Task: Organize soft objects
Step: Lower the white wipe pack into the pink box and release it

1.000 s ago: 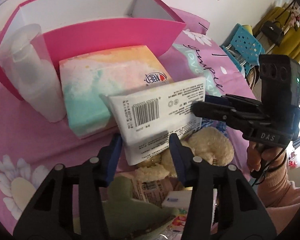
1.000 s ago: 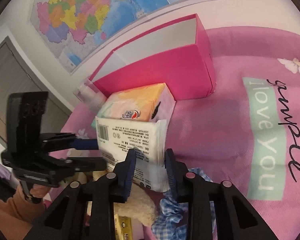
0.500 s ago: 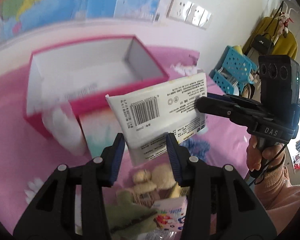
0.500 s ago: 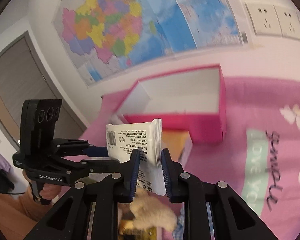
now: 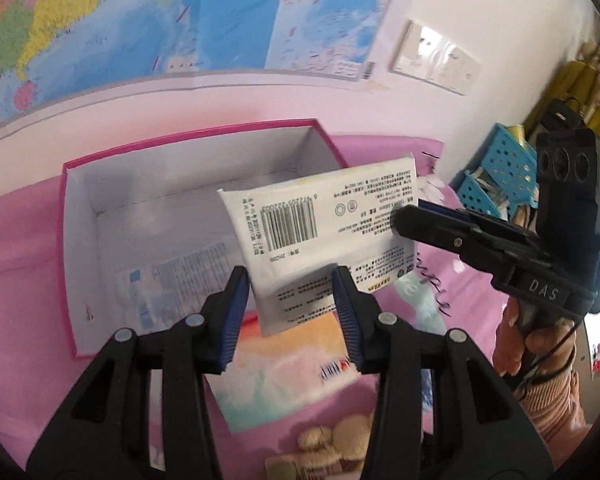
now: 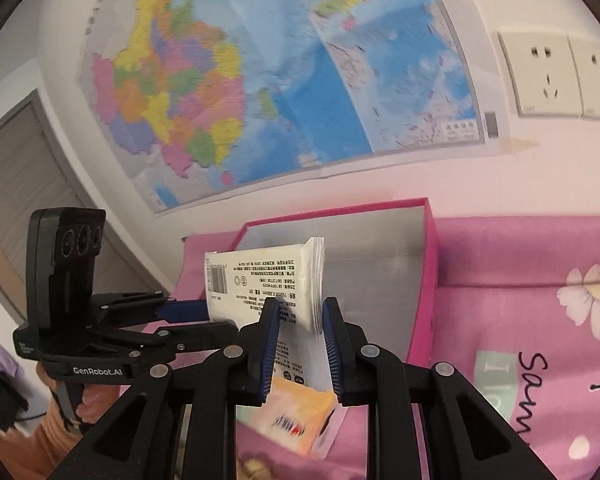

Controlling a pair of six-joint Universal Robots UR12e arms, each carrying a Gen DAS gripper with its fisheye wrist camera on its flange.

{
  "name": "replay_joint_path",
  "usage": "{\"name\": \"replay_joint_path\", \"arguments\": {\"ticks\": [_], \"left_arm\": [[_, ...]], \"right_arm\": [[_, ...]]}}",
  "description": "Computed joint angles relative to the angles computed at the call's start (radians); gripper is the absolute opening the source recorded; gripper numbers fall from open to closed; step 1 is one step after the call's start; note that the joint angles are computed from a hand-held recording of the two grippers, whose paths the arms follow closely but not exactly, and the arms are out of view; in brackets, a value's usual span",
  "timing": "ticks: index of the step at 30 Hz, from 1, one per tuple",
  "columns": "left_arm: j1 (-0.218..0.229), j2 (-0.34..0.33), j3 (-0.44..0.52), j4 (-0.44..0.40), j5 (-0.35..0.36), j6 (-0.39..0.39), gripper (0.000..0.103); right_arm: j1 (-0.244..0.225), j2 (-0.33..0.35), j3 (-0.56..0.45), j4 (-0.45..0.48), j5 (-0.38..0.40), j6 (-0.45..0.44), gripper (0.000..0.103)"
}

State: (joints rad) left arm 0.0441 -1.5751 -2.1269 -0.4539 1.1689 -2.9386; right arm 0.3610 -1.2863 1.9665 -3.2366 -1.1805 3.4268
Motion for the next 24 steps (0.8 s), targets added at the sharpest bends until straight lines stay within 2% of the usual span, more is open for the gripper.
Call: {"name": "replay_joint_path", "arguments": {"ticks": [6, 9, 13, 16, 20, 24], "left_arm": [[-0.02, -0.056, 0.048, -0.043, 0.059, -0.043, 0.045], [-0.024, -0.079, 0.069, -0.074, 0.053, -0.054, 0.045], [-0.037, -0.093, 0.08, -0.069, 0.086, -0.078, 0.045], [-0.03, -0.084, 0.067, -0.053, 0.065, -0.065, 0.045], [-0.018, -0.05, 0.028, -0.009, 0.06, -0.038, 0.045], [-0.001, 0.005, -0.028, 0.057, 0.031, -0.009, 0.047]], "right_arm": [[-0.003, 0.046, -0.055, 0.064, -0.037, 0.023, 0.022], [-0.001, 0.061, -0.073, 0.098, -0.057, 0.03, 0.022], [0.007, 0.071, -0.09, 0.134, -0.089, 0.029, 0.023], [0.016, 0.069, -0.093, 0.143, -0.127, 0.027, 0.024], [0.016, 0.05, -0.066, 0.109, -0.12, 0.019, 0.026], [0.011, 0.016, -0.024, 0.055, -0.08, 0.008, 0.032]]}}
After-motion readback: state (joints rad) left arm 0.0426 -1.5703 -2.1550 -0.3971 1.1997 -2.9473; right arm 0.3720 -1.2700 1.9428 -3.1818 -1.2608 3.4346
